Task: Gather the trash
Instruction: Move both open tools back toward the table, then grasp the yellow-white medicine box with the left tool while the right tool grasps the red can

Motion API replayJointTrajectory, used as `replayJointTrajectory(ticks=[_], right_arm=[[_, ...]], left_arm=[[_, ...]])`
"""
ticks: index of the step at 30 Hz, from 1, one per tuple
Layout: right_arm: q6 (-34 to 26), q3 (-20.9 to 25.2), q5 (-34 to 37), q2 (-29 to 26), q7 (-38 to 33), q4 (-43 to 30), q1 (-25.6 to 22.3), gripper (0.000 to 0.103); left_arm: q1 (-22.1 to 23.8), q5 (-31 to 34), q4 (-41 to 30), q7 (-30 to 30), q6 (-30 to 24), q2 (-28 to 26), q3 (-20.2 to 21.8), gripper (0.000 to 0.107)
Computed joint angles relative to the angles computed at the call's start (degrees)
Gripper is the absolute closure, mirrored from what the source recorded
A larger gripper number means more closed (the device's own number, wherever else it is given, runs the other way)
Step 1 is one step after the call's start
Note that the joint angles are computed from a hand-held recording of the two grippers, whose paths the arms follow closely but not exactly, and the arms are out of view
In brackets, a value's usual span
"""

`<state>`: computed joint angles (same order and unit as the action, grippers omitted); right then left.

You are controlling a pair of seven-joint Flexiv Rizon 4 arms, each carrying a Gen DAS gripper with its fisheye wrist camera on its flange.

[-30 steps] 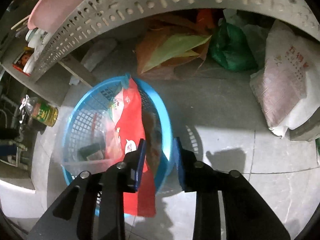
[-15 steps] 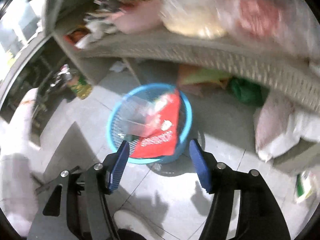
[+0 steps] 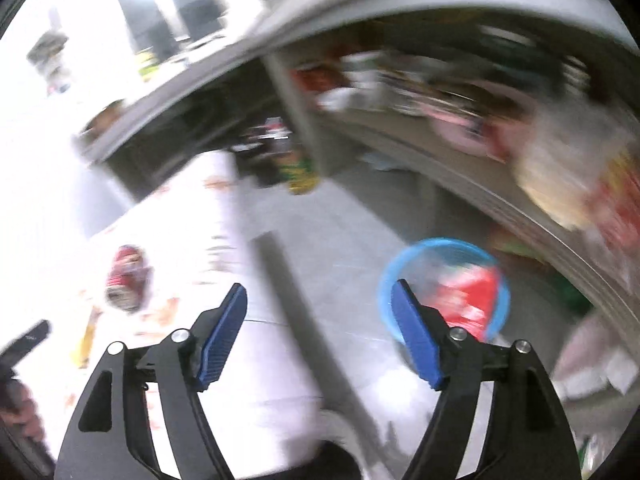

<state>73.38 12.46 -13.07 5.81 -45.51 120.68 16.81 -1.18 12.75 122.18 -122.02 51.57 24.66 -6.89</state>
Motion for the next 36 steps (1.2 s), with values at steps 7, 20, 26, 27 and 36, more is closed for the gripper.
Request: replayJointTrajectory(ticks=[7,20,26,27,36], right_arm=[[-7.63,3.25,13.78,-11.39,-19.60,-19.25,9.35,0.018],[-21.53,2.85,6.02,-28.96,-24.75,-40.12,18.03,0.016],[-23.76,1.84,4.72,-32.16,-23.29,-43.07,19.62,0.030],[-23.55,1.37,4.11,-32.41,-22.34,-42.96,20.03,0.036],[-21.35,2.18,2.54,-26.59,-23.46,-36.12,18.16,0.036]], left_arm=[[4.18,-1.46,4.67,0.09,-3.10,3.14,5.45,0.022],[6.05,-5.93,4.15,7.14,-2.27,-5.59,8.10,0.022],[6.01,-4.96,4.20,5.64,-1.33,-5.86,7.82,0.032],[5.93,-5.20,4.39,5.44,-0.97,-5.80,7.90,0.035],[5.03,-5.59,5.68,4.68,-0.07,-2.97,7.32,0.037]])
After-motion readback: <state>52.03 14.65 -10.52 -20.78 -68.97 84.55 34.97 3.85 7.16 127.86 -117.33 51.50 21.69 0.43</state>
